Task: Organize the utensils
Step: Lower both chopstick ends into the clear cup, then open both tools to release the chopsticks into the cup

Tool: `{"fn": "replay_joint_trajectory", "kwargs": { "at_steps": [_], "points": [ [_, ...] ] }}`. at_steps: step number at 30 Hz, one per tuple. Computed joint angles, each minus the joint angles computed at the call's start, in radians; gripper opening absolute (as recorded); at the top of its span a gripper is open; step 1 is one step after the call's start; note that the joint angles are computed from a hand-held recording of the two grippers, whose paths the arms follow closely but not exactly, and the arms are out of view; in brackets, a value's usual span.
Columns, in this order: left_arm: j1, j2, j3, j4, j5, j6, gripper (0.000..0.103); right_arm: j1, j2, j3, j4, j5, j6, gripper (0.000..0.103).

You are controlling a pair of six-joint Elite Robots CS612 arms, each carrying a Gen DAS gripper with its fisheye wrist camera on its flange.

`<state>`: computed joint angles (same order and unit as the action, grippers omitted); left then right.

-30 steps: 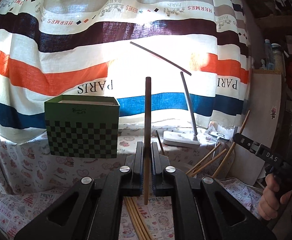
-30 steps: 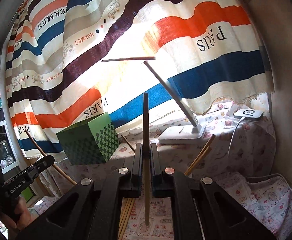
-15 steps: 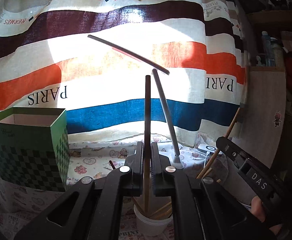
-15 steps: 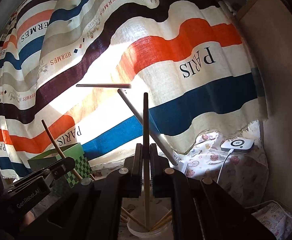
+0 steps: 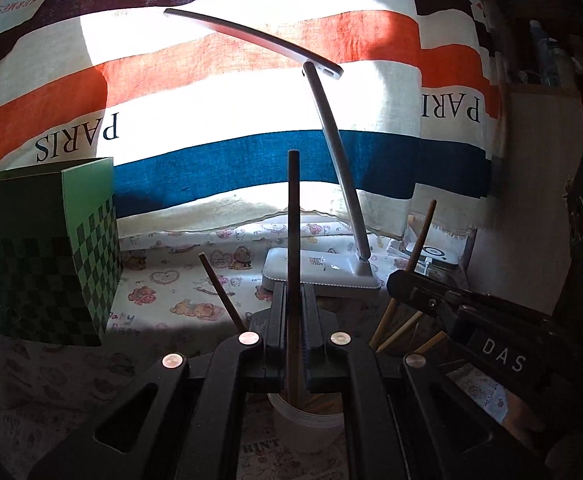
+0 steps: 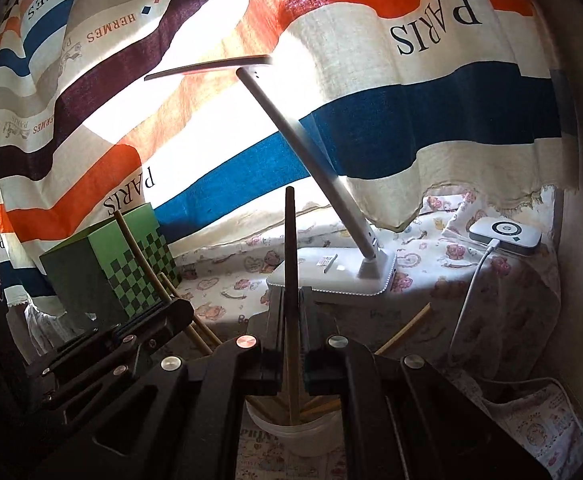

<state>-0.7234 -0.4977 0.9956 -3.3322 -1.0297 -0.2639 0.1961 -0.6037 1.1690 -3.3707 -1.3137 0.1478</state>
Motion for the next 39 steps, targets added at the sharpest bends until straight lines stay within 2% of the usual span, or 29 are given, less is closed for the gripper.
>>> {"fn": "replay_joint_trajectory", "kwargs": {
  "at_steps": [6, 8, 10, 11, 12, 13, 16, 23, 26, 28, 31, 33, 36, 39],
  "points": [
    [0.005, -0.008, 0.016, 0.044, -0.035, -0.006, 0.006, 0.001, 0.002, -0.015, 0.091, 0.011, -0.024, 0.007],
    [0.0, -0.005, 0.018, 0.023, 0.007, -0.008, 0.006, 0.004, -0.001, -0.019, 0.129, -0.007, -0.036, 0.007],
    [0.003, -0.012, 0.038, -0.009, -0.006, -0.021, 0.007, 0.006, -0.005, -0.024, 0.175, -0.023, -0.039, 0.007],
    [0.004, -0.015, 0.046, -0.019, -0.005, -0.026, 0.013, 0.004, -0.007, -0.023, 0.186, -0.012, -0.036, 0.008],
    [0.003, -0.021, 0.057, -0.027, 0.012, -0.032, 0.023, 0.001, -0.009, -0.019, 0.181, 0.006, -0.031, 0.01],
    [0.003, -0.025, 0.066, -0.033, 0.028, -0.034, 0.027, -0.002, -0.011, -0.015, 0.173, 0.014, -0.025, 0.019],
    [0.003, -0.045, 0.101, -0.057, 0.054, -0.021, 0.033, -0.004, -0.021, 0.0, 0.129, 0.008, -0.014, 0.044],
    [-0.008, -0.103, 0.211, -0.189, 0.136, 0.011, 0.063, -0.002, -0.051, 0.054, -0.031, -0.011, -0.017, 0.07],
    [-0.019, -0.131, 0.261, -0.244, 0.191, 0.046, 0.074, 0.003, -0.067, 0.084, -0.098, -0.008, -0.001, 0.079],
    [-0.028, -0.148, 0.297, -0.268, 0.234, 0.059, 0.084, 0.006, -0.078, 0.109, -0.141, 0.006, -0.008, 0.089],
    [-0.044, -0.166, 0.348, -0.33, 0.287, 0.092, 0.093, 0.011, -0.091, 0.15, -0.205, 0.042, -0.043, 0.099],
    [-0.056, -0.176, 0.384, -0.369, 0.319, 0.089, 0.102, 0.018, -0.101, 0.181, -0.217, 0.024, -0.063, 0.103],
    [-0.066, -0.189, 0.435, -0.412, 0.336, 0.055, 0.102, 0.028, -0.113, 0.221, -0.217, -0.006, -0.073, 0.103],
    [-0.074, -0.197, 0.474, -0.401, 0.369, 0.014, 0.102, 0.03, -0.114, 0.254, -0.231, -0.005, -0.045, 0.103]
  ]
}}
